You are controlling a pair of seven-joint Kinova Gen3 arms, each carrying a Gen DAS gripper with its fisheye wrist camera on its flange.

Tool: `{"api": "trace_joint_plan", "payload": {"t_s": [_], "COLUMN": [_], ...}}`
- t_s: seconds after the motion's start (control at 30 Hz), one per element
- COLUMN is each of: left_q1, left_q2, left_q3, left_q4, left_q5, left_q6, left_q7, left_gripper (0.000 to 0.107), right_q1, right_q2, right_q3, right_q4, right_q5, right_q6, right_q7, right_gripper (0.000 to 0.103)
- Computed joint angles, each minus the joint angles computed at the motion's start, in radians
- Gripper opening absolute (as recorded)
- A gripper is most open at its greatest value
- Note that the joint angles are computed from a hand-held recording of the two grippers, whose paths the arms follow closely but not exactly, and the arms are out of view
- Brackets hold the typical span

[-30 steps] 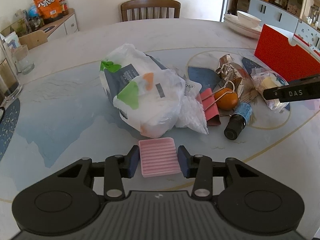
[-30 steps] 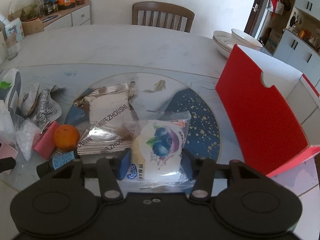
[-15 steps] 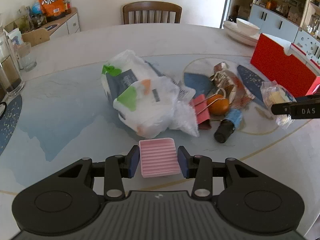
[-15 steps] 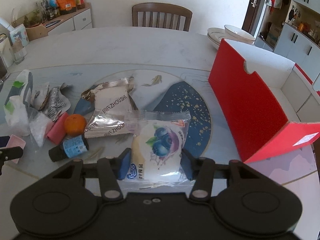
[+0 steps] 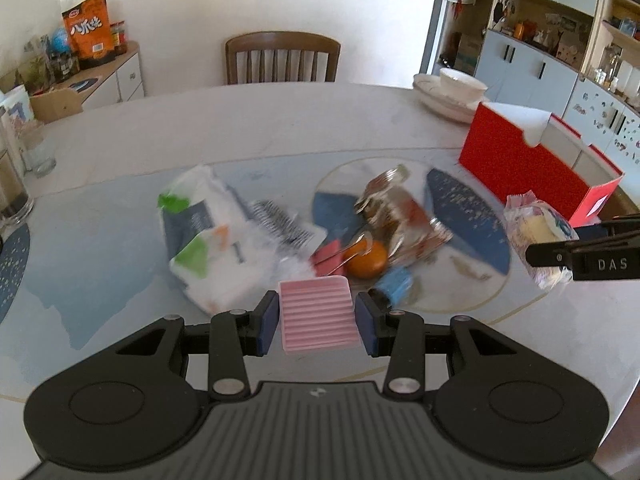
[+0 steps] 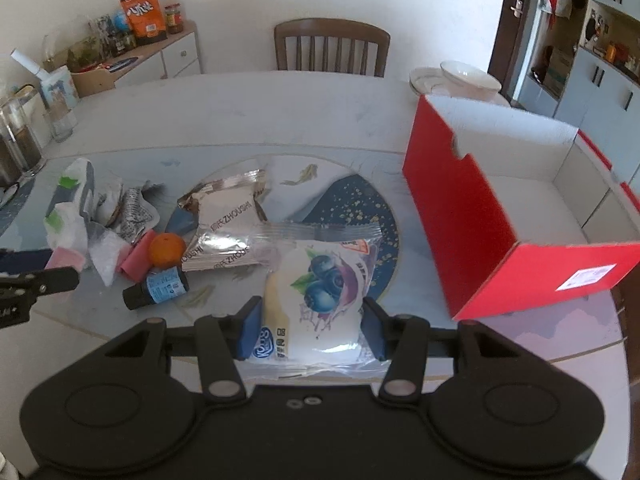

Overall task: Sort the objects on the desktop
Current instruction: 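Grasp the pink sponge with the left tool while the right tool grasps the blueberry snack bag, then carry the sponge and snack bag into the red box with both tools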

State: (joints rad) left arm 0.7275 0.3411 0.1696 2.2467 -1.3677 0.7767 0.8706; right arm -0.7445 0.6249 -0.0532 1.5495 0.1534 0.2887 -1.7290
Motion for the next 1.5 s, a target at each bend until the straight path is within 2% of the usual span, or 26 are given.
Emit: {"api": "trace_joint_plan", "payload": {"t_s": [0.27, 0.47, 0.67, 0.97, 1.5], "left_q1": [0.026, 0.051, 0.072, 0.091, 0.091], "left_q2": [0.022, 0.043, 0.075, 0.151, 0.303], "left_q3": [-0.004, -0.028, -0.056, -0.107, -0.225], "left_q4": [-0.124, -0.221, -0.327, -0.519, -0.85], "left_q5": [0.07, 0.098, 0.122, 0.172, 0.339], "left_q6": [0.053, 0.077, 0.099, 0.113, 0.033], "left_q7": [-0.119, -0.185, -0.256, -0.411, -0.772], "left_gripper": [0.04, 0.04, 0.04, 0.04, 0.04], "right_q1": [0.139, 0.276, 0.382, 0.473, 0.511], "right_q2": [-0.056, -0.076, -0.068, -0.026, 0.074], "right_q3": [-0.109, -0.208, -0.262, -0.27, -0.217], "right_q4": [0.015, -0.001, -0.045, -0.136, -0.296], "right_q5": [-0.045, -0.124, -0.204, -0.302, -0.339], "right_q6": [0.008, 0.022, 0.044, 0.091, 0.155], "right_q7": [0.129, 0.281, 0.427, 0.578, 0.689], "right_gripper": [0.051, 0.051, 0.051, 0.051, 0.051]}}
